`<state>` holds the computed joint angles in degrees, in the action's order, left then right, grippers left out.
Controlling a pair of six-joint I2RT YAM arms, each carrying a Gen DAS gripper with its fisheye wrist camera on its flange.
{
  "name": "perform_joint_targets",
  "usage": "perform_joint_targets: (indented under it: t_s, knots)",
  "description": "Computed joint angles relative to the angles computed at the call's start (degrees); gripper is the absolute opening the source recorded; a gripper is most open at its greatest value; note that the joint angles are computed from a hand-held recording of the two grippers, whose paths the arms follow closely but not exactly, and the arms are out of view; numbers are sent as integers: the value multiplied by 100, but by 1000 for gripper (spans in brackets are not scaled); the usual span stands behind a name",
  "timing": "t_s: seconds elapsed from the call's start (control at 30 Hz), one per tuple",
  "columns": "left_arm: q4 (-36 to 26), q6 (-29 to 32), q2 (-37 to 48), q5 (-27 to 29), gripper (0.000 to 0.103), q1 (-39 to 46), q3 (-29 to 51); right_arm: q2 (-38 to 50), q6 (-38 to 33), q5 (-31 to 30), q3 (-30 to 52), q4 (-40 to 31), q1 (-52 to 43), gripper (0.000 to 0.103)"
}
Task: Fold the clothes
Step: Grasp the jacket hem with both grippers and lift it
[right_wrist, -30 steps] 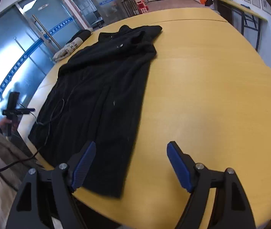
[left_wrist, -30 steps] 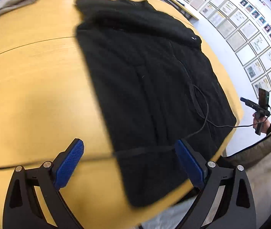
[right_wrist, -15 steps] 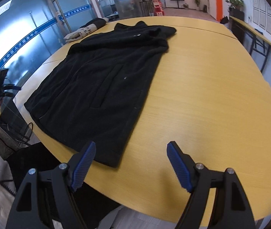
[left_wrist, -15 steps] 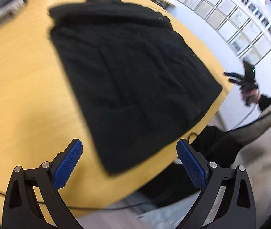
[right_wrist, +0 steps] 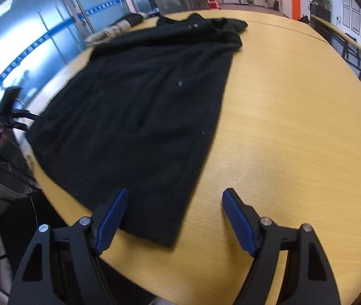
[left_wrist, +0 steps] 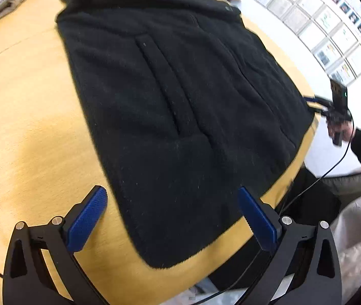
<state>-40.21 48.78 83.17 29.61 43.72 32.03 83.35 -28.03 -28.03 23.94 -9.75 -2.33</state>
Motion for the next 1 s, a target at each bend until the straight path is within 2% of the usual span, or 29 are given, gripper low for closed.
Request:
perform_joint_targets:
  t_s: [0.1, 0.17, 0.27, 0.3, 0.53, 0.6, 0.67, 0.73, 0.8, 0.9, 0.93, 1.0]
  knots:
    - [54, -66, -206, 178, 102, 143, -201, -40, 301, 289, -126, 307, 247, 80]
    - [-322, 255, -192, 239, 102, 69, -185, -56, 484, 397, -174, 433, 348, 77]
    - [-406, 357, -362, 106, 102, 0, -242, -3, 535, 71, -95, 202, 242, 62]
    - [-440, 375, -391, 79, 102, 2, -235, 14, 493, -24, -46, 49, 236, 61]
    - [-1102, 385, 358, 341, 102, 401, 329, 540, 345, -741, 481, -796, 100, 61]
    - [-1456, 499, 702, 519, 102, 626, 618, 831, 283, -995, 719, -1016, 13, 61]
    - [-1780, 574, 1071, 703, 102, 805, 915, 1014, 265, -994, 912, -1107, 175, 59]
    - [-1973, 436, 1397, 895, 102, 822, 1131, 1178, 273, -898, 1117, -1169, 419, 49]
    - [-2239, 432, 1710, 959, 102, 903, 1387, 1318, 376, -715, 1354, -1214, 714, 30]
    - [-2494, 331, 1993, 970, 99, 959, 1632, 1470, 464, -451, 1613, -1271, 1042, 21]
    - [-2370, 95, 1949, 995, 95, 825, 1577, 1503, 469, -390, 1679, -1311, 1106, 20]
    - [-2468, 114, 1979, 870, 80, 979, 1637, 1445, 481, -307, 1658, -1373, 1152, 17]
